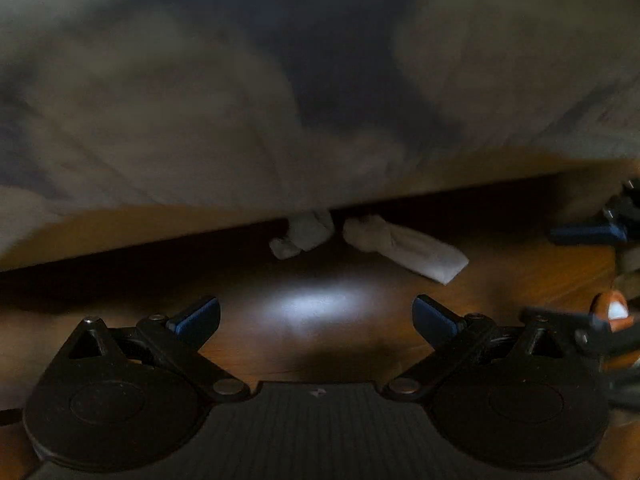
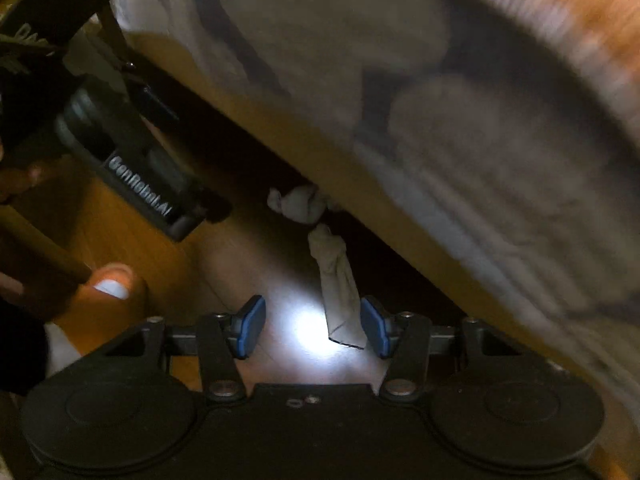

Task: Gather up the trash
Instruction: 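Move both tools back under the bed toward the white tissues, then grasp a white tissue with the right tool while the left tool grasps another tissue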

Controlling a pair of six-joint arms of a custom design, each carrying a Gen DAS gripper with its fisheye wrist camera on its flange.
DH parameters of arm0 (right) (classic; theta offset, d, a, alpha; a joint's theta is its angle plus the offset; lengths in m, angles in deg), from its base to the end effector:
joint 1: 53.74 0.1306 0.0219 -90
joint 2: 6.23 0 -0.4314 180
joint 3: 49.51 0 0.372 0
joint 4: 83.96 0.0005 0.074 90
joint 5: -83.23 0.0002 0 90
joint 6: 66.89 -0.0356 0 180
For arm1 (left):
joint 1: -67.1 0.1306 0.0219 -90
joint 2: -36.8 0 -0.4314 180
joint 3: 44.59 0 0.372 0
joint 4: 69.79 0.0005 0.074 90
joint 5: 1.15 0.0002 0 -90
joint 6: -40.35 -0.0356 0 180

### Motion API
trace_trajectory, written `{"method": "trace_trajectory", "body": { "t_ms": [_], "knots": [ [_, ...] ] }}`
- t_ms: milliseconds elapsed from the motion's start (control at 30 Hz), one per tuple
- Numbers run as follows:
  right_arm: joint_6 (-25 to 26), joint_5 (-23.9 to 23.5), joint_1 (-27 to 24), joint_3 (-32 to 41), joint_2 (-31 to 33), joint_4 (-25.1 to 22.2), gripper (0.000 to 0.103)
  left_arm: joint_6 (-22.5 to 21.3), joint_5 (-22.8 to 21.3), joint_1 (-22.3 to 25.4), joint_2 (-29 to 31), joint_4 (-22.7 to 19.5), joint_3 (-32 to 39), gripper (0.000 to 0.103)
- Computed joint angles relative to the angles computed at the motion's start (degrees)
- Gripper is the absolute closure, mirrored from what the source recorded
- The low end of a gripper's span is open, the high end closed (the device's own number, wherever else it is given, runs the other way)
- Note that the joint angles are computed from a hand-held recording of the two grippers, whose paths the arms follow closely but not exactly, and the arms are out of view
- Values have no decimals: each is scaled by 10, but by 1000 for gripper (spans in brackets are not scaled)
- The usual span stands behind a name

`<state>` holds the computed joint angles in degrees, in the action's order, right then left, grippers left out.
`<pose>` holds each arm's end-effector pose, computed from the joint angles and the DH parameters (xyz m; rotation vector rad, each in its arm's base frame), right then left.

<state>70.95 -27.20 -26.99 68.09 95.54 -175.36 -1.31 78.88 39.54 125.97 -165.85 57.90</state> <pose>0.4361 0.2332 0.5504 -1.7469 2.1882 0.4310 0.3495 -0.1760 0.5394 -0.5451 2.8827 0.0873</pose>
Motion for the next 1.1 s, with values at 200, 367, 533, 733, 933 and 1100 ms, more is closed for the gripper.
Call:
{"method": "trace_trajectory", "body": {
  "t_ms": [200, 367, 533, 733, 933, 1100],
  "knots": [
    [13, 32, 18, -55, 20, 70, 50, 22, 30, 31, -19, 98, -117, 1],
    [9, 51, 34, -105, 27, 134, 51, 8, 3, 51, -20, 161, -174, 1],
    [23, 61, 48, -130, 42, 169, 52, -2, -14, 56, -16, 218, -208, 1],
    [20, 70, 64, -162, 48, 221, 53, 31, -20, 50, -11, 239, -230, 9],
    [-16, 76, 63, -180, 48, 242, 54, 80, -3, 53, -15, 243, -246, 22],
    [-56, 49, 58, -194, 45, 258, 52, 59, -23, 43, -15, 254, -253, 21]
  ]
}}
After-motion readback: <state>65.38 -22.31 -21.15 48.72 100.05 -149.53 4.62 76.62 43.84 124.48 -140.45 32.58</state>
